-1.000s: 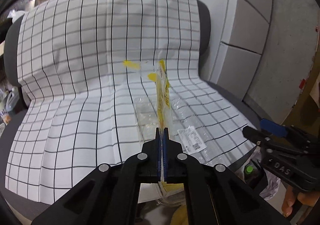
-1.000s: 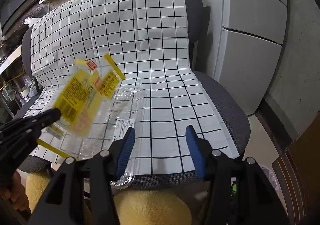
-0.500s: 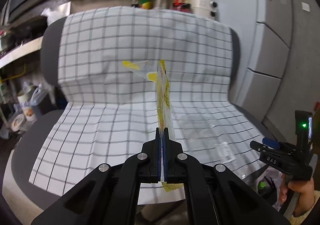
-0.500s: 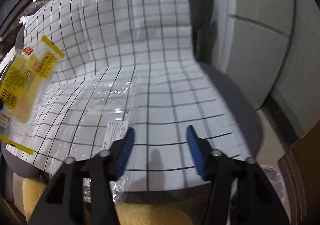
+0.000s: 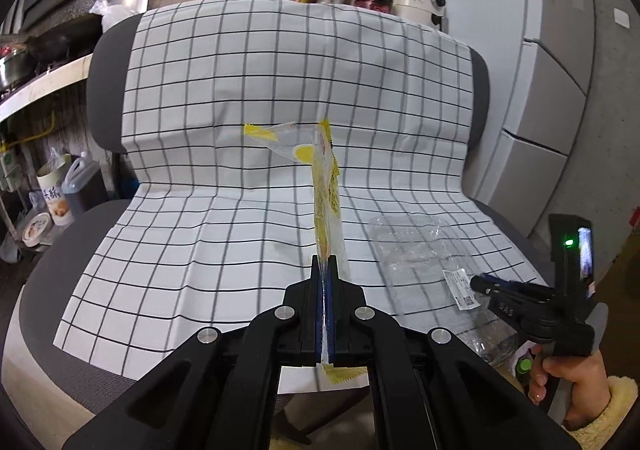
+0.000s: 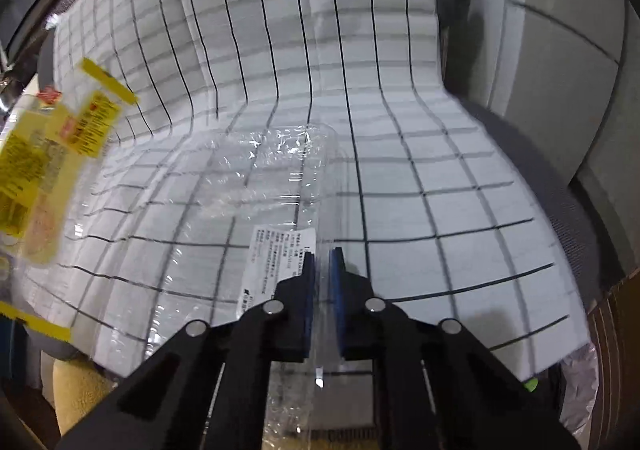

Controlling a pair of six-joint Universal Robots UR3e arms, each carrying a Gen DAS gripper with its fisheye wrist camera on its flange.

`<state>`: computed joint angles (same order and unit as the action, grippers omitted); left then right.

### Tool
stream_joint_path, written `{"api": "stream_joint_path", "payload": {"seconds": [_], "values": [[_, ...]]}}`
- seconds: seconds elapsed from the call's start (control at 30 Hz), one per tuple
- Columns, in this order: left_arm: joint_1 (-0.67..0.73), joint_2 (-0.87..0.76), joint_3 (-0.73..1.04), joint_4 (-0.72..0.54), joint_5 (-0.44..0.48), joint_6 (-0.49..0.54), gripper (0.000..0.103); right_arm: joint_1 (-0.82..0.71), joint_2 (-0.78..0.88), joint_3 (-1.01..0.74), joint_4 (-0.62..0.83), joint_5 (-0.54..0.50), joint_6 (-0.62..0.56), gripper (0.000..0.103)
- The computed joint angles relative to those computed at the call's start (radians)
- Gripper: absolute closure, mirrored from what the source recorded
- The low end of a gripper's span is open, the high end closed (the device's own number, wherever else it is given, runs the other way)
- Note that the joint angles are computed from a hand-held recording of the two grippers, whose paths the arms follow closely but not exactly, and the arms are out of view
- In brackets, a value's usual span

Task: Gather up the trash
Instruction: 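Carry wrapper pieces to the wastebasket and open both tools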

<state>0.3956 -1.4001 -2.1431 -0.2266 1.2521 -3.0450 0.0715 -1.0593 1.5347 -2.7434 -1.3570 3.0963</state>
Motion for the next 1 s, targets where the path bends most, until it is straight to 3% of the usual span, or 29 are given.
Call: {"api": "stream_joint_path", "payload": {"seconds": [0.2, 0.3, 0.5, 0.67, 0.77, 0.83, 0.9, 1.0], "values": [[-0.099, -0.038, 0.041, 0.022, -0.028, -0.002, 0.101, -0.11, -0.256, 0.272, -0.136, -0.014, -0.016, 0.096], [-0.181, -0.087, 0.082, 0.049, -0.041, 0.002, 0.101, -0.245, -0.427, 0.429, -0.148, -0.004, -0.032, 0.096], [-0.348, -0.207, 0.203, 0.071, -0.042, -0.016, 0.101, -0.641, -0.755, 0.686, -0.052, 0.003, -0.17, 0.096], [-0.453, -0.28, 0.282, 0.059, -0.026, -0.03, 0.101, -0.928, -0.856, 0.806, -0.005, 0.052, -0.27, 0.096], [-0.5, -0.312, 0.316, 0.046, -0.01, -0.029, 0.101, -1.029, -0.834, 0.846, -0.01, 0.092, -0.295, 0.096], [-0.527, -0.334, 0.343, 0.03, 0.0, -0.028, 0.101, -1.022, -0.716, 0.836, -0.082, 0.063, -0.268, 0.089], [-0.541, -0.344, 0.359, 0.013, 0.001, -0.022, 0.101, -0.991, -0.599, 0.804, -0.118, 0.0, -0.247, 0.055], [-0.562, -0.357, 0.373, 0.005, 0.003, -0.004, 0.101, -0.986, -0.58, 0.807, -0.123, -0.008, -0.259, 0.055]]}}
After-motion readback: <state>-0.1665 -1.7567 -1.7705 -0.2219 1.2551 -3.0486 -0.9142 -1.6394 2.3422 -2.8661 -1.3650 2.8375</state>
